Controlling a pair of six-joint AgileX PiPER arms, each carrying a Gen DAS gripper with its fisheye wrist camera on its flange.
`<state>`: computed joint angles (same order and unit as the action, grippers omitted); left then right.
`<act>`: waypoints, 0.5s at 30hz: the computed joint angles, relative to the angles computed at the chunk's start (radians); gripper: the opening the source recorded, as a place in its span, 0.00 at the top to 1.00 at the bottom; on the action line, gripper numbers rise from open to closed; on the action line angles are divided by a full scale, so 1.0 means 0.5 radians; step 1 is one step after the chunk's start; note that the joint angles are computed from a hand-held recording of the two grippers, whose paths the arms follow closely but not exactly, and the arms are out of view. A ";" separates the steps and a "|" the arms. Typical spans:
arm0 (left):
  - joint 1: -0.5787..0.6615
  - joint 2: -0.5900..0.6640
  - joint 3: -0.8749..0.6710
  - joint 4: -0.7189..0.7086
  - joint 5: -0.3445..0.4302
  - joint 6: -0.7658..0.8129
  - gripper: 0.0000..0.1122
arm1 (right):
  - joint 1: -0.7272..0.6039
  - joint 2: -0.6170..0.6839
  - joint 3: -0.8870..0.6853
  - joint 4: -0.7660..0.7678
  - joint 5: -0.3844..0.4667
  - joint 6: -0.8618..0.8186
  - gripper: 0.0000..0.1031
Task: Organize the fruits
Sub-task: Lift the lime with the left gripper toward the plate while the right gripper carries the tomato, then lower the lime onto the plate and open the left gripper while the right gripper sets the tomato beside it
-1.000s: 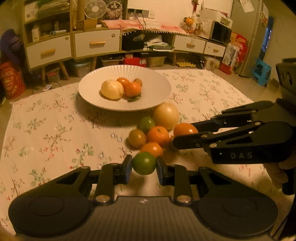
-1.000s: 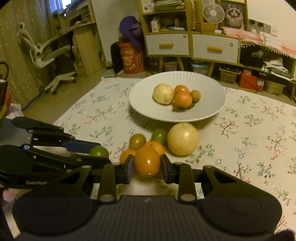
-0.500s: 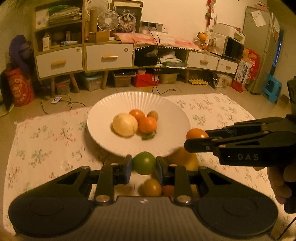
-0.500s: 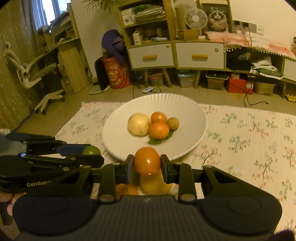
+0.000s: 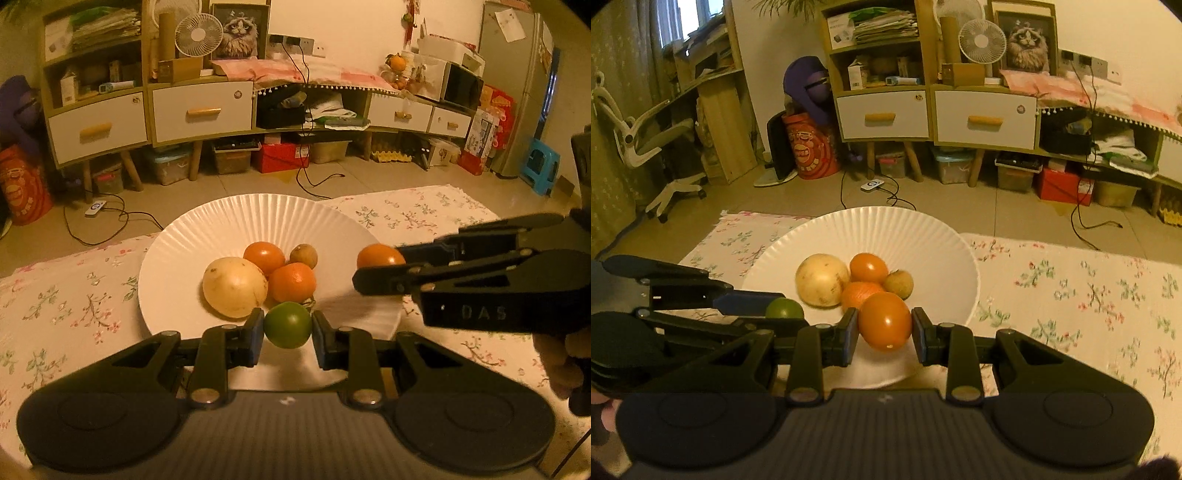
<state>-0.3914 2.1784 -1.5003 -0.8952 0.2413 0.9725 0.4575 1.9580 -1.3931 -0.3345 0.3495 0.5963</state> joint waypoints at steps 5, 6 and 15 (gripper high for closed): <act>0.021 0.069 -0.091 0.073 0.065 -0.075 0.71 | -0.038 0.062 -0.066 0.061 0.012 -0.106 0.73; 0.026 0.082 -0.110 0.089 0.081 -0.095 0.71 | -0.045 0.071 -0.074 0.079 0.014 -0.134 0.73; 0.011 0.143 -0.198 0.264 0.119 -0.284 0.71 | -0.049 0.144 -0.149 0.171 0.048 -0.272 0.73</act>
